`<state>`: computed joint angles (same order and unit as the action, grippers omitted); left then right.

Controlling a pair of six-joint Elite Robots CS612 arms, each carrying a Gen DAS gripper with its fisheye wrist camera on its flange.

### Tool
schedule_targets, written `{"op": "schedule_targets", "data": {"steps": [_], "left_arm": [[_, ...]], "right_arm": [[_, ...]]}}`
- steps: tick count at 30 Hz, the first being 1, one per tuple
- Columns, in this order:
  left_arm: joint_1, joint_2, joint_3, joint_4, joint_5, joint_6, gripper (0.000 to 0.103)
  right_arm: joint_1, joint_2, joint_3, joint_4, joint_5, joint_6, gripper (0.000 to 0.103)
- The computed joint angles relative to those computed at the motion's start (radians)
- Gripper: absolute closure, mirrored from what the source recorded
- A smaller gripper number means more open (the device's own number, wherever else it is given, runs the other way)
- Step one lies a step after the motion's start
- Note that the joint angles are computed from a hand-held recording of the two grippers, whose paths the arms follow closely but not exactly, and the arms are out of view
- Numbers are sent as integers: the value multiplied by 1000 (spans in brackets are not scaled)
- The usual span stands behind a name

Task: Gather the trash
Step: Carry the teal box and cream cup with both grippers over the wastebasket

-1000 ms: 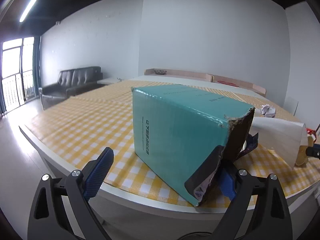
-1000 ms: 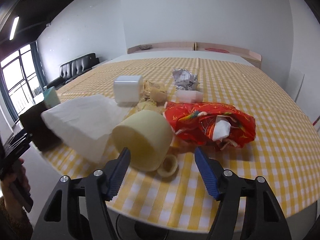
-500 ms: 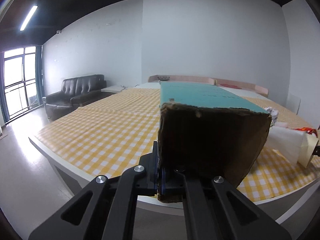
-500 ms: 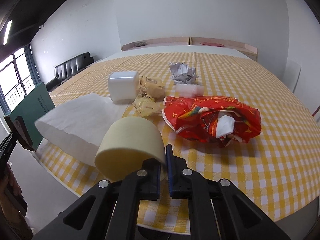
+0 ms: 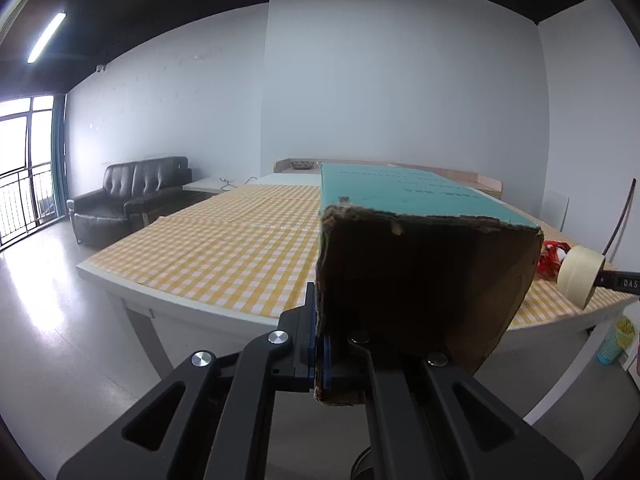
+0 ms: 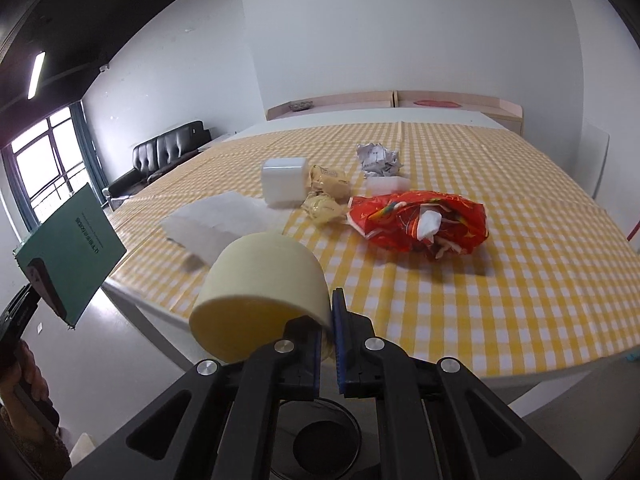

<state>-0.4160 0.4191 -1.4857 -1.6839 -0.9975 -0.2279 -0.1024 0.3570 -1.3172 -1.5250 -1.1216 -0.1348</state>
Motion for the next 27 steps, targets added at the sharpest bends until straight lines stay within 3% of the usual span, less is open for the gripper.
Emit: {"op": "schedule_targets", "data": {"steps": [2,10,14,27], "left_arm": [[-11,13,-41,20,6,14,100],[-33,52,-166,156,-107,46,100],[-44,56,-178,240,-152,59,100],[-28,70,-117,413,-303,76,100]], "right_arm": [[-7,13,-36,28,25,-10,93],[-21,65,-179,141,89,-99,93],[-19,84,-225,236,126,-154,94],[5,141,-237,367,98,-248,94]]}}
